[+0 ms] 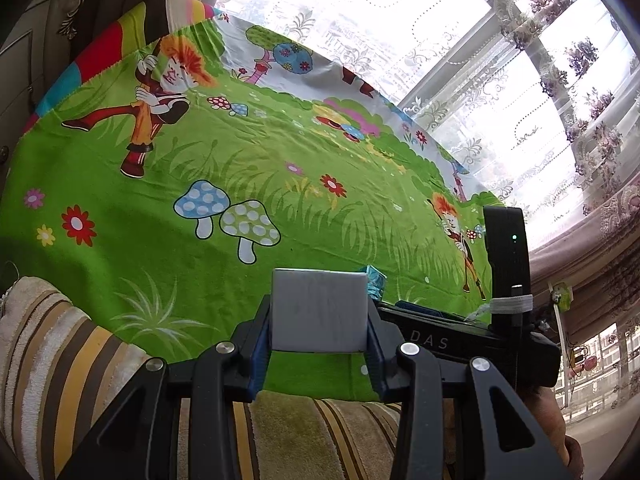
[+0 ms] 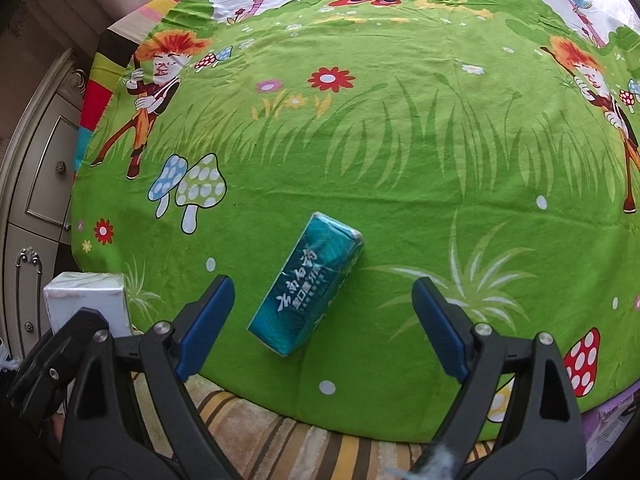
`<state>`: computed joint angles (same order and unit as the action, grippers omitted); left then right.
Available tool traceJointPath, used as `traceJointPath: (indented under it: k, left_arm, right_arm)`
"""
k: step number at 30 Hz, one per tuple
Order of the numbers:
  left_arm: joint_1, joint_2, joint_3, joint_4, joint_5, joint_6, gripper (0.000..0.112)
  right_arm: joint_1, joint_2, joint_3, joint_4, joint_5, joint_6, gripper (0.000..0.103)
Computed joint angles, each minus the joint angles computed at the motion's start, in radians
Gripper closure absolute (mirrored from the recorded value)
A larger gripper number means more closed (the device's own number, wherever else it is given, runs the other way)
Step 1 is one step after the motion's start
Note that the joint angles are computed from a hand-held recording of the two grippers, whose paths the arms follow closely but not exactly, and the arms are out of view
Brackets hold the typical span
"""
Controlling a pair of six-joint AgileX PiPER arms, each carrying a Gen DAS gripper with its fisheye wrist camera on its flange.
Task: Organize rigid objects
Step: 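Grasp the teal box with the right tool while the left tool holds the white cube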
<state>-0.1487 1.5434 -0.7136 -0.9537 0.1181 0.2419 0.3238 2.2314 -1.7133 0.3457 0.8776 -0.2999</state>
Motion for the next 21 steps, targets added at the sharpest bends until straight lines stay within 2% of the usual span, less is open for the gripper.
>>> traceJointPath:
  k: [1, 5, 6, 7, 8, 10, 14, 21]
  left_arm:
    - [0.0, 0.001, -0.001, 0.001, 0.001, 0.001, 0.071]
    - [0.002, 0.007, -0.005, 0.005, 0.004, 0.004, 0.071]
    - [0.004, 0.007, -0.005, 0.005, 0.006, 0.005, 0.071]
    - [0.005, 0.008, -0.005, 0.0, 0.007, 0.01, 0.071]
    - [0.006, 0.008, -0.005, -0.003, 0.007, 0.014, 0.071]
    - [0.004, 0.008, -0.005, 0.005, 0.006, 0.006, 0.071]
    - [-0.001, 0.007, -0.006, 0.03, 0.003, -0.017, 0.071]
    - [-0.032, -0.016, -0.005, 0.218, -0.01, -0.203, 0.071]
  right_arm:
    - [0.007, 0.005, -0.005, -0.011, -0.006, 0.014, 0.014]
    - [0.027, 0.01, -0.004, -0.063, -0.029, 0.05, 0.039]
    - [0.033, 0.011, -0.005, -0.079, -0.035, 0.054, 0.04]
    - [0.037, 0.007, 0.002, -0.094, -0.045, 0.056, 0.048]
    - [0.04, 0.004, 0.008, -0.102, -0.052, 0.057, 0.061]
    - [0.03, -0.003, 0.018, -0.078, -0.05, 0.032, 0.07]
    - [0.017, -0.076, 0.118, -0.044, -0.112, -0.025, 0.071]
    - [0.003, -0.307, 0.388, -0.078, -0.315, -0.043, 0.071]
